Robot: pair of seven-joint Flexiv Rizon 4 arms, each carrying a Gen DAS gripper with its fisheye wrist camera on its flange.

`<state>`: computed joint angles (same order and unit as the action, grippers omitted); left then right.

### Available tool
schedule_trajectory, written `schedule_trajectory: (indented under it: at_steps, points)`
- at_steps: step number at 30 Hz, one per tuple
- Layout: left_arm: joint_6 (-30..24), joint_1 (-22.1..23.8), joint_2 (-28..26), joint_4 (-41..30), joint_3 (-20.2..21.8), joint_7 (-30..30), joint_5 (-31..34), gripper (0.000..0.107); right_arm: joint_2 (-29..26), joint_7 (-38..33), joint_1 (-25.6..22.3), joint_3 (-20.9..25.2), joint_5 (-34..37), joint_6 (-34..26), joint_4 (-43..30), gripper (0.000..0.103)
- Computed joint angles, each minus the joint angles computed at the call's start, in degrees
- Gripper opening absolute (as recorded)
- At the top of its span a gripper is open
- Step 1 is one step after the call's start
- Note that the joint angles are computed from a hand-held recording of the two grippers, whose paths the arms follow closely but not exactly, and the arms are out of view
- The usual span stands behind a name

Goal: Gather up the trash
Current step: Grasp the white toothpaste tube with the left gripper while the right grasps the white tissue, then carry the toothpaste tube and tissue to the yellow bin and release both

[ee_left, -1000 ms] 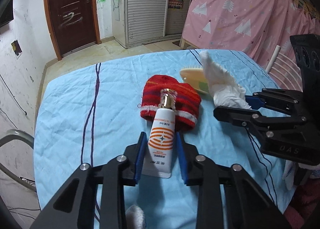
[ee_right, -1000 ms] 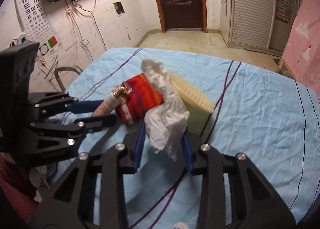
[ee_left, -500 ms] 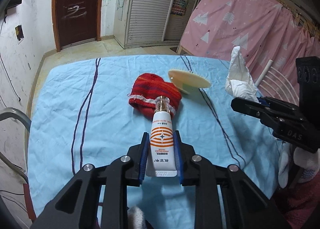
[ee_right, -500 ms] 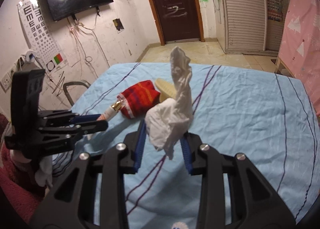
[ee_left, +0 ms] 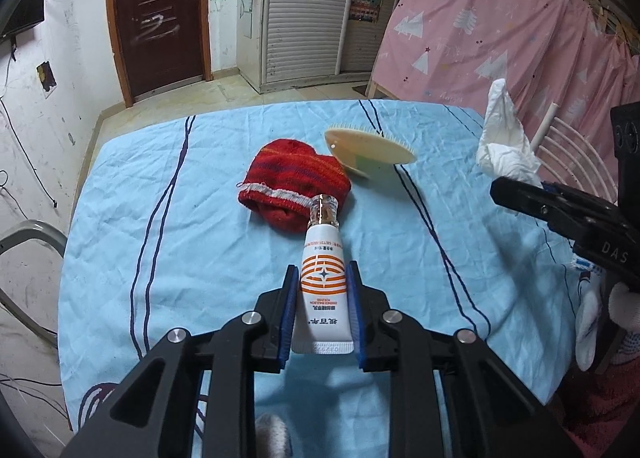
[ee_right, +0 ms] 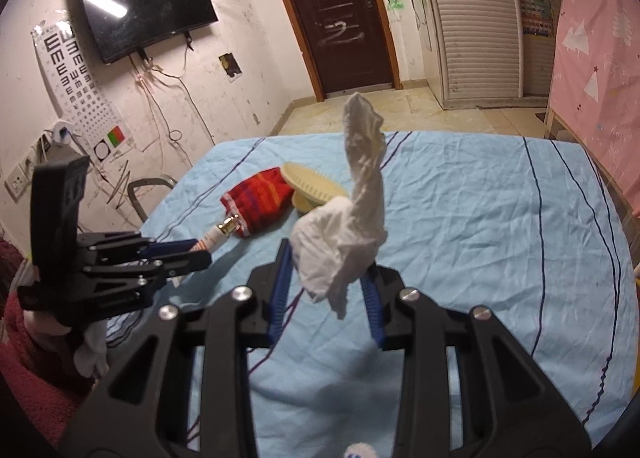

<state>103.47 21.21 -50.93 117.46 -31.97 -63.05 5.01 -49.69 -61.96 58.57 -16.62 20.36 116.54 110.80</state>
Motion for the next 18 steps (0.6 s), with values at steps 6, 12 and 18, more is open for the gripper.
schedule_trajectory:
  at_steps: [6,12,18]
  points:
    - [2.2,1.6,0.1,1.2,-2.6,-1.2,1.6,0.014,0.3,-0.6,-0.8,0.9,1.1,2.1,1.0,0.032]
    - [2.9,0.4,1.1,0.9,-3.3,-2.8,2.8,0.014,1.3,-2.2,-1.4,1.6,3.4,4.2,2.5,0.032]
    - [3.2,-2.7,1.8,-0.5,-2.9,-4.2,3.1,0.014,2.6,-4.4,-2.7,2.9,6.2,6.7,4.6,0.032]
